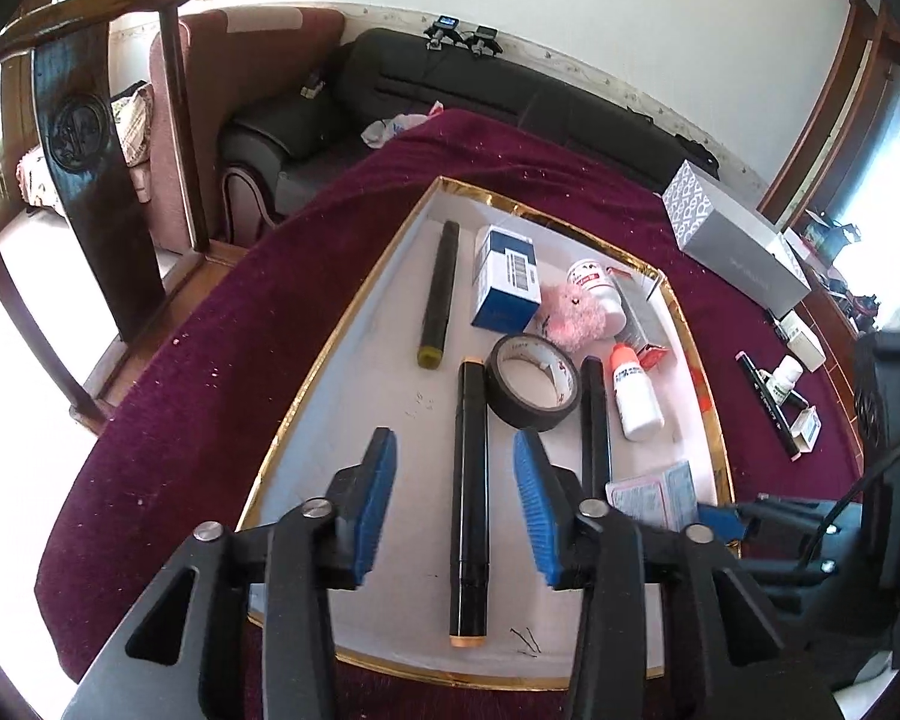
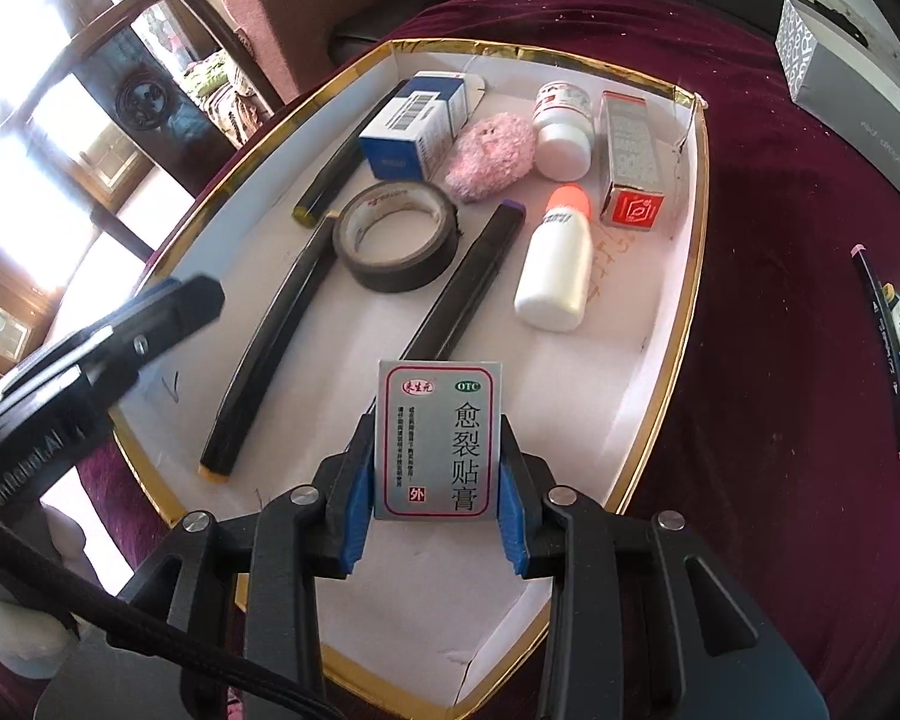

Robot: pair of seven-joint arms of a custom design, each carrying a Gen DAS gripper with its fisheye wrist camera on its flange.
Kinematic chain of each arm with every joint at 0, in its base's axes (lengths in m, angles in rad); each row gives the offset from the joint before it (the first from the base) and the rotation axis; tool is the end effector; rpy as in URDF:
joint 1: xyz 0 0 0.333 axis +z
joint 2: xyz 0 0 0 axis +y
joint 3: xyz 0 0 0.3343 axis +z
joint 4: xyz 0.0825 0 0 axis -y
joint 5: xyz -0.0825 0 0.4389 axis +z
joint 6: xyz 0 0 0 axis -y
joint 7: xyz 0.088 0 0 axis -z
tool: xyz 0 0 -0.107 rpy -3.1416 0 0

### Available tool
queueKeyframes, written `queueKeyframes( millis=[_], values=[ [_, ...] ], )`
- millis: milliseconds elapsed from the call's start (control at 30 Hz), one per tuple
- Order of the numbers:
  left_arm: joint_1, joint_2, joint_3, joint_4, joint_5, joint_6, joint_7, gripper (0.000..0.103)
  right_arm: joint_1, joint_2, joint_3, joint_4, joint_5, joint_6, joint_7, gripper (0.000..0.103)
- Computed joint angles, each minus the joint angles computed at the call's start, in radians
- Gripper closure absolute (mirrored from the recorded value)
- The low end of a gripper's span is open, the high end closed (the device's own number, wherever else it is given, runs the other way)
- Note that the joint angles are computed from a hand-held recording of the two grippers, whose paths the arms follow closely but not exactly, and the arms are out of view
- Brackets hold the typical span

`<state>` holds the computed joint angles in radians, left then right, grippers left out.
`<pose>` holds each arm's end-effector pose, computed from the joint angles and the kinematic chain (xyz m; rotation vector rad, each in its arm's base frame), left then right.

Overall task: Organize objects
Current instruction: 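Carry the marker and medicine box into the white tray and open both tools, then move both open tools back toward the pill bottle and markers on the table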

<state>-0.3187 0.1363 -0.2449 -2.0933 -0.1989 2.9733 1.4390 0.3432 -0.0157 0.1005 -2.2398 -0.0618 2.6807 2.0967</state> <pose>0.5683 -0.3375 0.4315 -1.7103 2.1648 -1.0560 0.5429 0.2603 0.4100 -1.8830 1.9460 -0.2404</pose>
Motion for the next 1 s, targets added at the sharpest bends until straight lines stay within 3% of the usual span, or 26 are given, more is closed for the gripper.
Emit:
queueKeyframes(
  millis=[133, 300, 467, 667, 1000],
  values=[
    [-0.009, -0.019, 0.011, -0.013, 0.029, 0.000, -0.036, 0.059, 0.005, -0.033, 0.005, -0.030, -0.020, 0.008, 0.025, 0.064],
    [-0.024, -0.044, 0.030, -0.028, 0.120, 0.003, -0.130, 0.055, -0.004, -0.100, 0.018, -0.084, -0.158, 0.029, 0.137, 0.053],
    [-0.045, -0.061, 0.048, -0.033, 0.289, 0.012, -0.289, 0.054, -0.067, -0.207, 0.068, -0.156, -0.436, 0.021, 0.374, 0.043],
    [-0.057, -0.060, 0.029, -0.013, 0.395, 0.012, -0.364, 0.054, -0.145, -0.328, 0.141, -0.212, -0.761, -0.104, 0.648, 0.032],
    [-0.105, -0.027, 0.014, 0.062, 0.469, -0.037, -0.390, 0.054, -0.169, -0.432, 0.104, -0.289, -0.863, -0.166, 0.732, 0.029]
  ],
)
